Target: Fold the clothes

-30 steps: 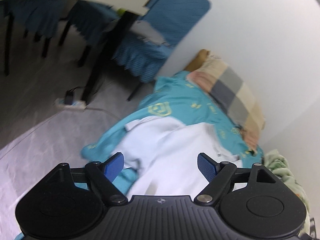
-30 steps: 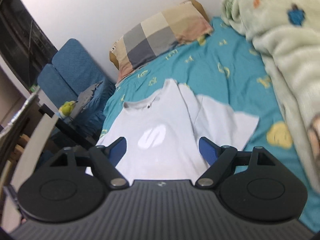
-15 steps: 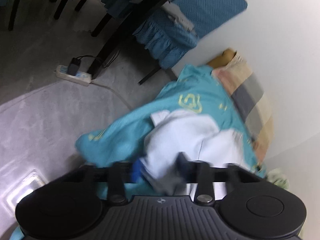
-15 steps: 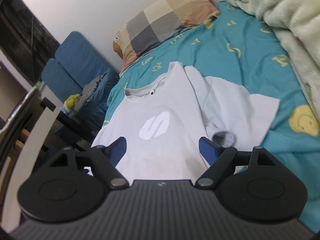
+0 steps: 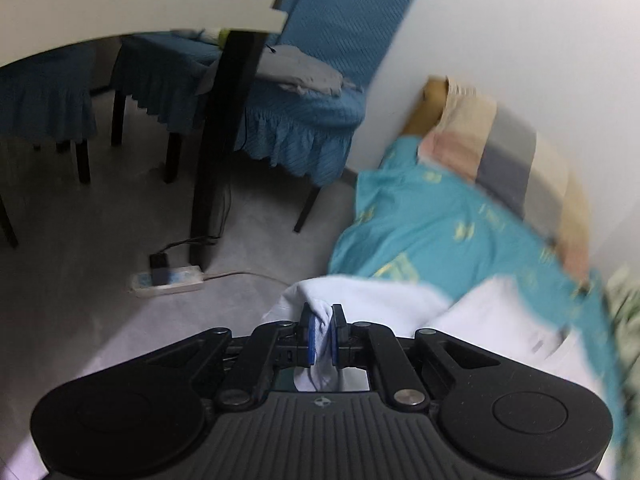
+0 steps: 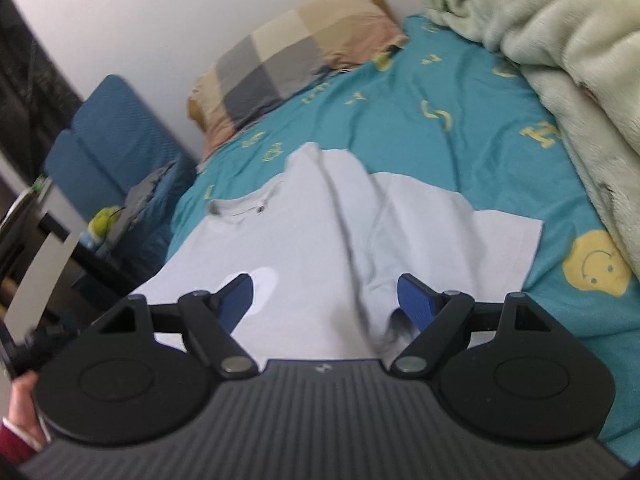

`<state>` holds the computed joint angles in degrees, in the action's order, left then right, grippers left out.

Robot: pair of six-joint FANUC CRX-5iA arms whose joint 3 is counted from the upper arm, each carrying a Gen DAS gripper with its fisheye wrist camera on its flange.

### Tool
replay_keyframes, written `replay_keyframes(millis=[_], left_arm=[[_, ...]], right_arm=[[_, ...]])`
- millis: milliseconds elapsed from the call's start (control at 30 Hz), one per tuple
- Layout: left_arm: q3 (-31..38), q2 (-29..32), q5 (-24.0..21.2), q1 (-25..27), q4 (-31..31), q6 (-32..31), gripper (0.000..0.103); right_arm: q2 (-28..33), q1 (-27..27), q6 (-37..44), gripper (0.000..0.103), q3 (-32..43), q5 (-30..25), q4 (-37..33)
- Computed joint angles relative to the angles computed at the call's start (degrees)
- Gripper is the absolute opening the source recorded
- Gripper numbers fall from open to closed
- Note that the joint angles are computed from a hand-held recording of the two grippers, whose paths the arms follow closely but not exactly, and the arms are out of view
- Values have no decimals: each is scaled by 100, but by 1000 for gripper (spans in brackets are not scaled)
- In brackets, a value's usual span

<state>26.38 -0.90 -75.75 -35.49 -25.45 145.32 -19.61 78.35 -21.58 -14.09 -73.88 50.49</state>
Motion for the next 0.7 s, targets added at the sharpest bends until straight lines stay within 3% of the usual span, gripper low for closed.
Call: replay_keyframes(millis=[100,167,233,300,433,567,633,667,700], left_arm=[[-825,-455,709,-178,-90,565,8],[-1251,-772,1146,-497,-485,1028,8],[-1196,-761,1193,-916,-870,708,8],[-949,-596,1223,-1162,-761,-276,8],[-782,-249,1531,-1324,177,-1608,8],[-513,276,1194,-1460,564,-2018,8],[-612,268,1230,-1503,516,-1841,9],[-681,214,1326,-1429,654,-1751,12],[-779,129,1443,-1316,835,-1687,23]], right_arm=[[-22,-103,-34,82,-16,68,-189],[-8,-151,59,82,2,143,-304],[43,-186,227,82,78,208,-436],[98,-193,393,82,166,234,-550],[137,-193,568,81,257,255,-721],[93,-160,551,81,233,253,-765],[91,-154,555,81,237,254,-776],[90,-152,553,81,239,253,-785],[88,-148,550,81,242,253,-792]])
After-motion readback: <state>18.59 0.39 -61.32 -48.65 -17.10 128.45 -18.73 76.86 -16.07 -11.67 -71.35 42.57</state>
